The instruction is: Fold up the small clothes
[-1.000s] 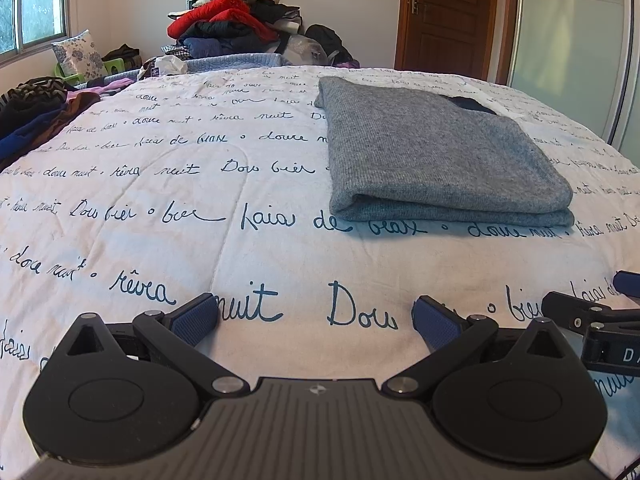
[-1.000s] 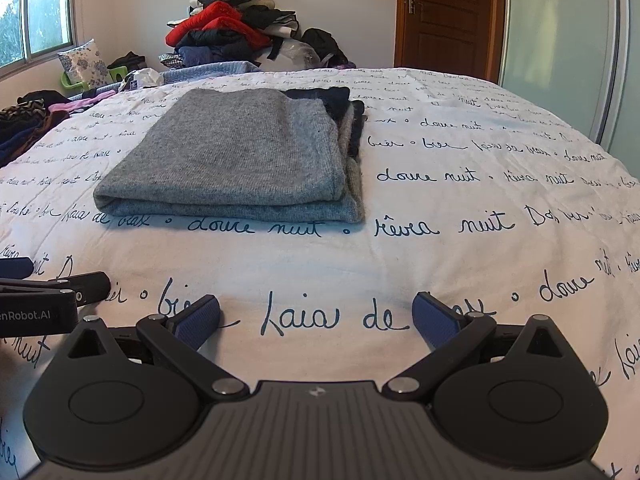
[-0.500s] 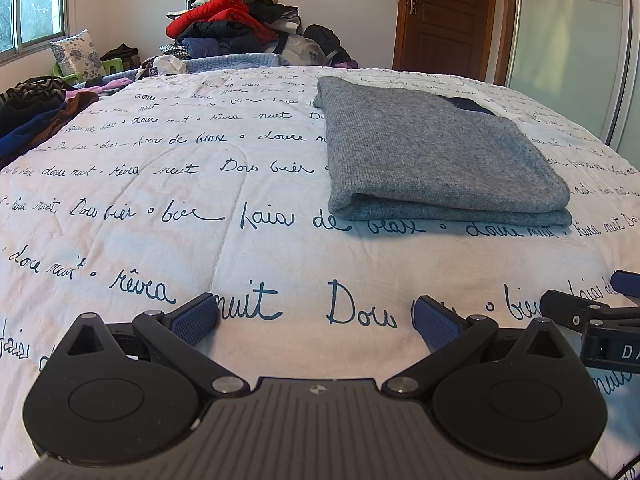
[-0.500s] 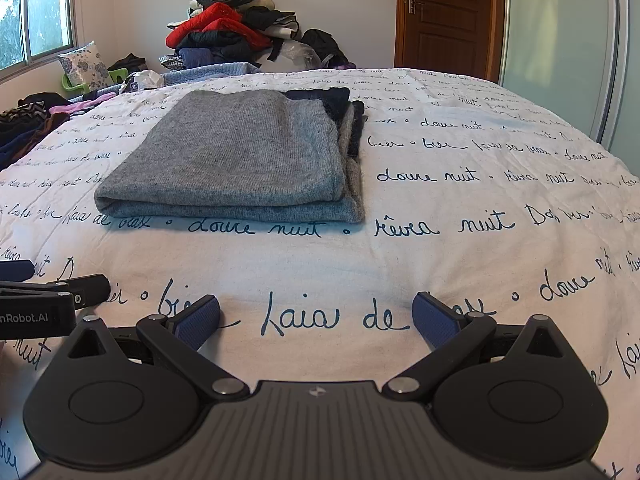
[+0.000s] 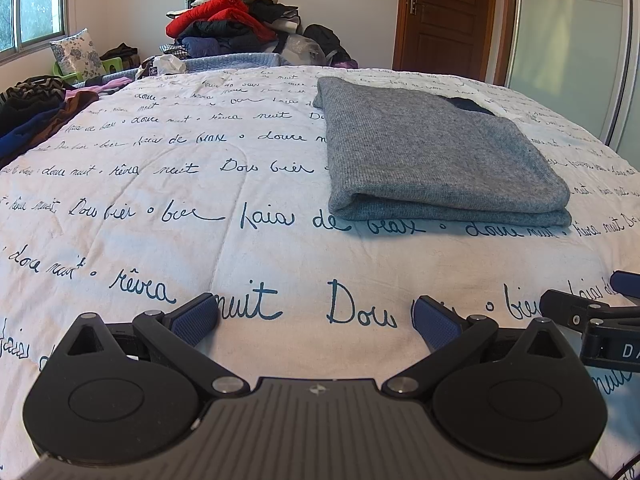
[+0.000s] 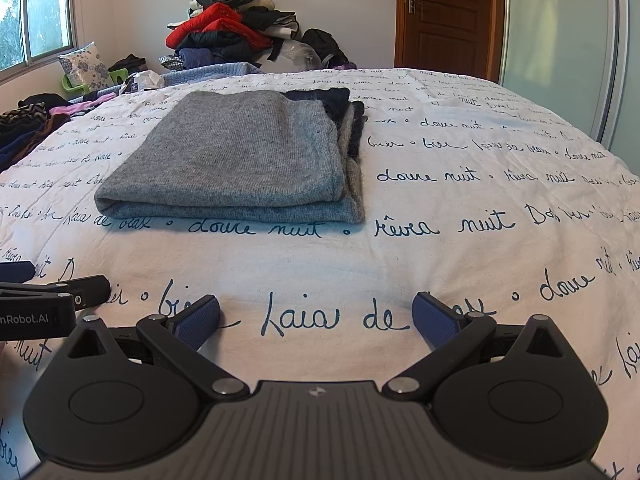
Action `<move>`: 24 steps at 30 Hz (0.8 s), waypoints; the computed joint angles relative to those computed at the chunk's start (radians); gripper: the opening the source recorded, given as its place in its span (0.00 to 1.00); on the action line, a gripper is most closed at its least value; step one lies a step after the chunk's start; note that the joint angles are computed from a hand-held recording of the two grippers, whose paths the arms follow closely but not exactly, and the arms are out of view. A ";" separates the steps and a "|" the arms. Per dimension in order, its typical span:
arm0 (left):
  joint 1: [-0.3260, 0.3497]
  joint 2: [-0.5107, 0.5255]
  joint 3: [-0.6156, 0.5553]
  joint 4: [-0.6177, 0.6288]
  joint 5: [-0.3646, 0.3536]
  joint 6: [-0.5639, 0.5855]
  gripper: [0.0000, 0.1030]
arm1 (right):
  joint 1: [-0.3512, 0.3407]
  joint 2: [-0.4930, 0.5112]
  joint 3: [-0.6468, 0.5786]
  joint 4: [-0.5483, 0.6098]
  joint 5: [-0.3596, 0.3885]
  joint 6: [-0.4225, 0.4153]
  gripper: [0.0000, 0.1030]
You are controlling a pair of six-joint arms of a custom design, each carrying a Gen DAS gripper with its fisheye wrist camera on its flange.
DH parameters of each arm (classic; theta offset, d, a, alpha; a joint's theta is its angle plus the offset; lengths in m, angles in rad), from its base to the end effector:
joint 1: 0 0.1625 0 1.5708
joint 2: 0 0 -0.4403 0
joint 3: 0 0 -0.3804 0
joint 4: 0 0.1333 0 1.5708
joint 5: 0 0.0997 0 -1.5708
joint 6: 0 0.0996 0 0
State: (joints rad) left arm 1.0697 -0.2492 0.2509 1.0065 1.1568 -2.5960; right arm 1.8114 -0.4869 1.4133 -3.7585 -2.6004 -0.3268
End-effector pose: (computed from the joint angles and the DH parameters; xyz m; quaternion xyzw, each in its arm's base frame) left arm -0.2185 -0.7598 0.1401 0.4205 0.8429 -0.2672 0.2034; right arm 0.2126 -0.6654 0.1437 -0.0820 -0.7561 0.4956 0.4194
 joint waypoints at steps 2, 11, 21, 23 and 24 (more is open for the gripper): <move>0.001 -0.004 0.010 -0.007 0.000 0.001 1.00 | 0.000 0.000 0.000 0.000 0.000 0.000 1.00; 0.001 0.002 -0.005 0.001 0.000 0.003 1.00 | -0.001 -0.001 0.001 0.000 0.001 0.001 1.00; 0.001 0.001 -0.001 -0.004 -0.001 0.006 1.00 | 0.000 0.001 0.000 -0.002 0.003 0.001 1.00; 0.001 0.003 -0.004 -0.002 -0.001 0.005 1.00 | -0.001 0.001 0.000 -0.002 0.003 0.002 1.00; 0.001 0.003 -0.004 -0.002 -0.001 0.005 1.00 | 0.000 0.002 -0.001 -0.001 0.003 0.002 1.00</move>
State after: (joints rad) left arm 1.0707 -0.2465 0.2473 1.0048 1.1557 -2.5907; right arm 1.8112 -0.4849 1.4118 -3.7598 -2.5971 -0.3247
